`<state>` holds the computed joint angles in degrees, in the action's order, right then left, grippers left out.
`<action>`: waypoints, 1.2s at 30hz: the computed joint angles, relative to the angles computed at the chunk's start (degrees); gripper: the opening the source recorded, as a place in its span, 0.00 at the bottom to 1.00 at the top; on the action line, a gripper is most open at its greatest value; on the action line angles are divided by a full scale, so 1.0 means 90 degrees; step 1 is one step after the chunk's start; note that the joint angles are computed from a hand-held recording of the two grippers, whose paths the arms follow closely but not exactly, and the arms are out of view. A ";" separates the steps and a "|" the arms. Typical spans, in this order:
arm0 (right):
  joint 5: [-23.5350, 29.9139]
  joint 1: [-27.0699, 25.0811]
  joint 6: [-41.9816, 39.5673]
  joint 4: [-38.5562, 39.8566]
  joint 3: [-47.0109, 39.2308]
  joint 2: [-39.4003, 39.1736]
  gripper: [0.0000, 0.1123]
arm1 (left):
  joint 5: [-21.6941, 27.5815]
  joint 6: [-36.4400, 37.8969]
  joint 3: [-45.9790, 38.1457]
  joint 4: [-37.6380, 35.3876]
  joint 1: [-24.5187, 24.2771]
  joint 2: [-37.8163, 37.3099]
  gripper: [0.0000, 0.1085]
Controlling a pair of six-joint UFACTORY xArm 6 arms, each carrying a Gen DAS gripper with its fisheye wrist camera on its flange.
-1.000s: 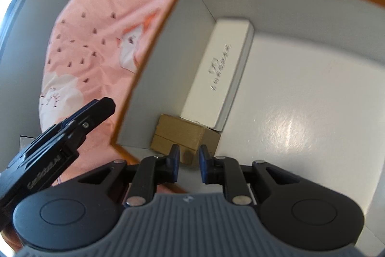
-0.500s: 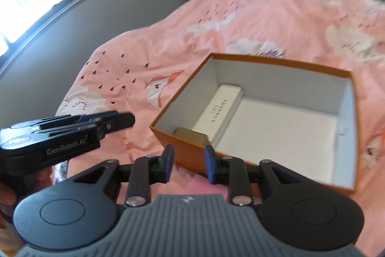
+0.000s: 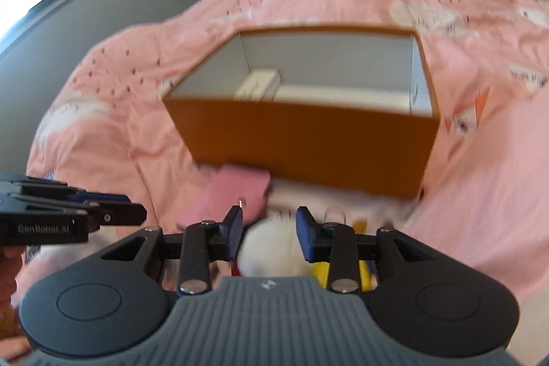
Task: Organize objects
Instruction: 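Grasp the photo card pack with the left gripper while the right gripper grasps the black box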
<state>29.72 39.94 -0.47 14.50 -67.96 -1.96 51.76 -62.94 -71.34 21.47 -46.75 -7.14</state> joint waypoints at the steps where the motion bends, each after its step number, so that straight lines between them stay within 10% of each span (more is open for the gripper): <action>1: 0.0035 0.0025 0.0082 -0.0169 0.0070 -0.0023 0.33 | -0.0004 0.0041 0.0039 -0.0090 -0.0019 0.0000 0.28; 13: 0.0471 0.0191 -0.0819 0.0470 0.0095 0.0038 0.38 | 0.0107 0.0413 0.0284 -0.1014 0.0032 0.0084 0.39; 21: 0.0962 0.0275 -0.1130 0.0522 -0.0140 0.0308 0.28 | -0.0785 0.0613 0.0809 -0.1623 0.0207 0.0023 0.53; 36: 0.2184 -0.0320 0.0101 0.0975 -0.0324 -0.0109 0.43 | -0.0553 0.0240 0.0486 -0.1047 -0.0075 0.0045 0.28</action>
<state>49.37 37.07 0.44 23.28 -70.87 -2.94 46.78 -60.78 -66.97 12.05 -47.42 -6.74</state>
